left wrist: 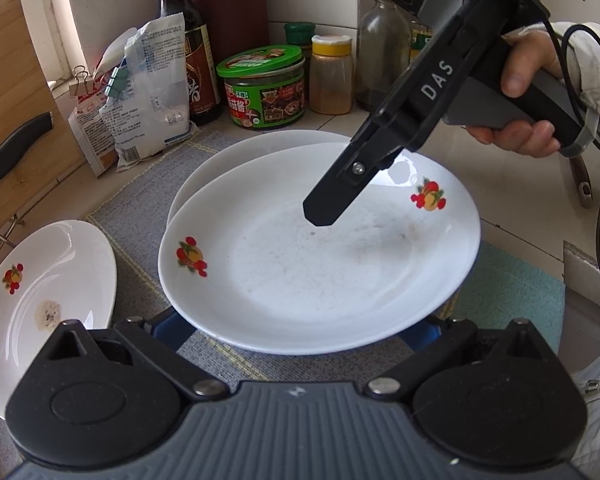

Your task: Organize plates and bowls

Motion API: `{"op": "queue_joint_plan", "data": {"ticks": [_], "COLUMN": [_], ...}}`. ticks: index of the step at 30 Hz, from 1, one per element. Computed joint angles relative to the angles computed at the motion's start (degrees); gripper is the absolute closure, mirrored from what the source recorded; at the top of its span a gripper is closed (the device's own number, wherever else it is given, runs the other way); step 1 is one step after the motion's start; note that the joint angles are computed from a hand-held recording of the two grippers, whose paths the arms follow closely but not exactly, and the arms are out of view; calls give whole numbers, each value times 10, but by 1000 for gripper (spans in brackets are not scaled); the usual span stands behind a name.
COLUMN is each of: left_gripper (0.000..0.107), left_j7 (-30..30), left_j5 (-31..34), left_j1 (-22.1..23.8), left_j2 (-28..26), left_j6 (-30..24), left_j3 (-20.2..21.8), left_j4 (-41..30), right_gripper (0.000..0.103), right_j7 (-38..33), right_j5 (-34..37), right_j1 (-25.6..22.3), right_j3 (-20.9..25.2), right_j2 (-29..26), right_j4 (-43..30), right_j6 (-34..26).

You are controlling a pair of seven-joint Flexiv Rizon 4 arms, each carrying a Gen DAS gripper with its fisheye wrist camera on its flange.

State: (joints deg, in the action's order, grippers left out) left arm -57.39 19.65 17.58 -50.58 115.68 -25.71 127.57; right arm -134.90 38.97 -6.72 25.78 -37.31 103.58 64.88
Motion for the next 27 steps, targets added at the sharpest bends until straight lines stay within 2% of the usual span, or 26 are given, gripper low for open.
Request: {"op": "queue_joint_plan", "data": {"ticks": [17,27], "left_gripper": [6,5], "left_j7": [14,19], "left_j5": [-6,-1], "left_j1": [-13,-5], "left_j2": [1,-2], "left_j6": [-3,-2], "left_j3": [11,7], "left_j4": [-9,-8], "right_gripper": [4,4], "right_j7": [0,-5], "right_j5": [8,21], "right_j1": [-2,-4], "right_j3": [-4,-4], "right_j2": [8,24], "right_j4": [8,24], "right_j6": [7,17]}}
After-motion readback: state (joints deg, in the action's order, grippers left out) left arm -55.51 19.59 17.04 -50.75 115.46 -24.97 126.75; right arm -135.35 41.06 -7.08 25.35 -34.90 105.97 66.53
